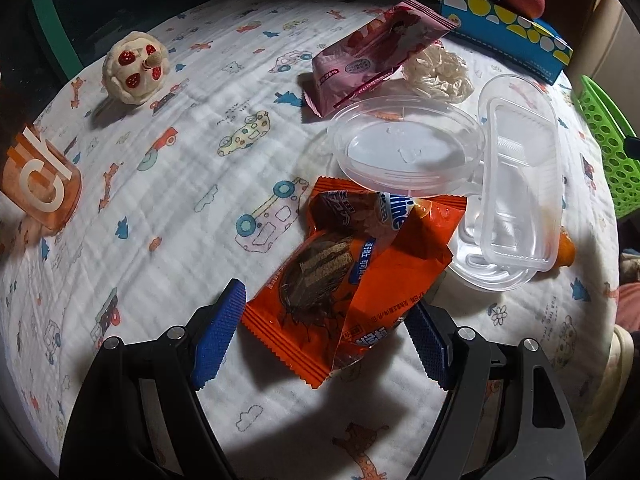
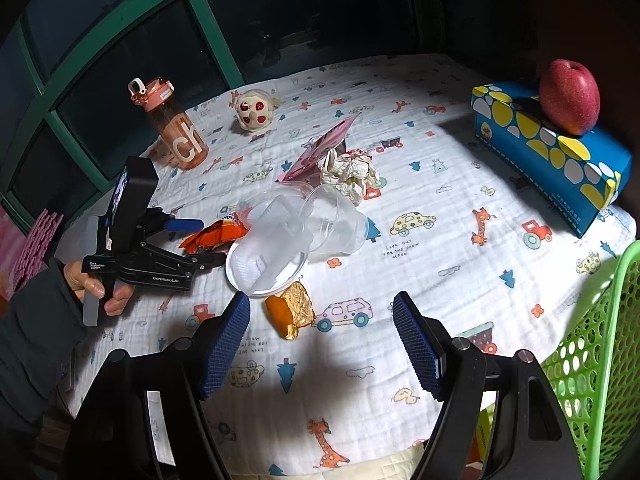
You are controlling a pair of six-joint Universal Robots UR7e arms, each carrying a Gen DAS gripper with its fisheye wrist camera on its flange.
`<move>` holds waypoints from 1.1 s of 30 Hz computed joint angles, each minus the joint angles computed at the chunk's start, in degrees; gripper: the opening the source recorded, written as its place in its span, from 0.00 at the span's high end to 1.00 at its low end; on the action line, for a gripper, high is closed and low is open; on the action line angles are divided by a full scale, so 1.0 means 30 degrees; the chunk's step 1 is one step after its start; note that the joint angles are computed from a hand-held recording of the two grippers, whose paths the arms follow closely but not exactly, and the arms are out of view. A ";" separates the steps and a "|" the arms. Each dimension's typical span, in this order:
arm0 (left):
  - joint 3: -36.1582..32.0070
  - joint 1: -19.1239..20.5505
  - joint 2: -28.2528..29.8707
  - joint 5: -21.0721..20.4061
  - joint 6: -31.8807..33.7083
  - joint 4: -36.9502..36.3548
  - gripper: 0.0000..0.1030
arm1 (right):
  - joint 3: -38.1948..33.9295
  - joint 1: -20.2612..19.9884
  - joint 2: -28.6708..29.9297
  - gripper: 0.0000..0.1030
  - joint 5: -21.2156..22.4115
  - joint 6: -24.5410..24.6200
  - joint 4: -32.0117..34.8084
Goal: Collect trash
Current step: 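Grasp the orange snack wrapper with the left gripper and lift it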
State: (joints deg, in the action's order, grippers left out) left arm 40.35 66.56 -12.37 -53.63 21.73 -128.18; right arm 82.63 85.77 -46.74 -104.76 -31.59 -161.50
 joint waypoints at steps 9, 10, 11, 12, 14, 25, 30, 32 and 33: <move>0.1375 -0.0103 -0.0658 -0.0541 0.0270 -0.1579 0.51 | -0.1107 0.0042 0.1018 0.31 0.0205 0.0345 0.0502; 0.1643 -0.0135 -0.0801 -0.0557 0.0200 -0.1801 0.54 | -0.1231 0.0044 0.1124 0.31 0.0266 0.0419 0.0586; 0.1896 -0.0166 -0.0937 -0.0574 0.0111 -0.2006 0.56 | -0.1344 0.0050 0.1244 0.31 0.0342 0.0497 0.0676; 0.2145 -0.0187 -0.1091 -0.0605 -0.0043 -0.2138 0.61 | -0.1448 0.0056 0.1359 0.31 0.0430 0.0569 0.0778; 0.2620 -0.0232 -0.1354 -0.0595 -0.0312 -0.2543 0.64 | -0.1687 0.0051 0.1587 0.31 0.0585 0.0697 0.1042; 0.4632 -0.0140 -0.2613 -0.0780 -0.1881 -0.4422 0.79 | -0.2957 -0.0031 0.2525 0.35 -0.0159 0.0742 0.0995; 0.5163 -0.0107 -0.2957 -0.0846 -0.2379 -0.5161 0.82 | -0.3132 -0.0255 0.2393 0.44 0.0008 0.0726 0.1636; 0.5312 -0.0105 -0.3049 -0.0867 -0.2591 -0.5389 0.84 | -0.3096 -0.0290 0.2371 0.44 0.0398 0.0789 0.1719; 0.5349 -0.0107 -0.3083 -0.0871 -0.2729 -0.5395 0.85 | -0.3143 -0.0272 0.2429 0.44 0.0559 0.0821 0.1805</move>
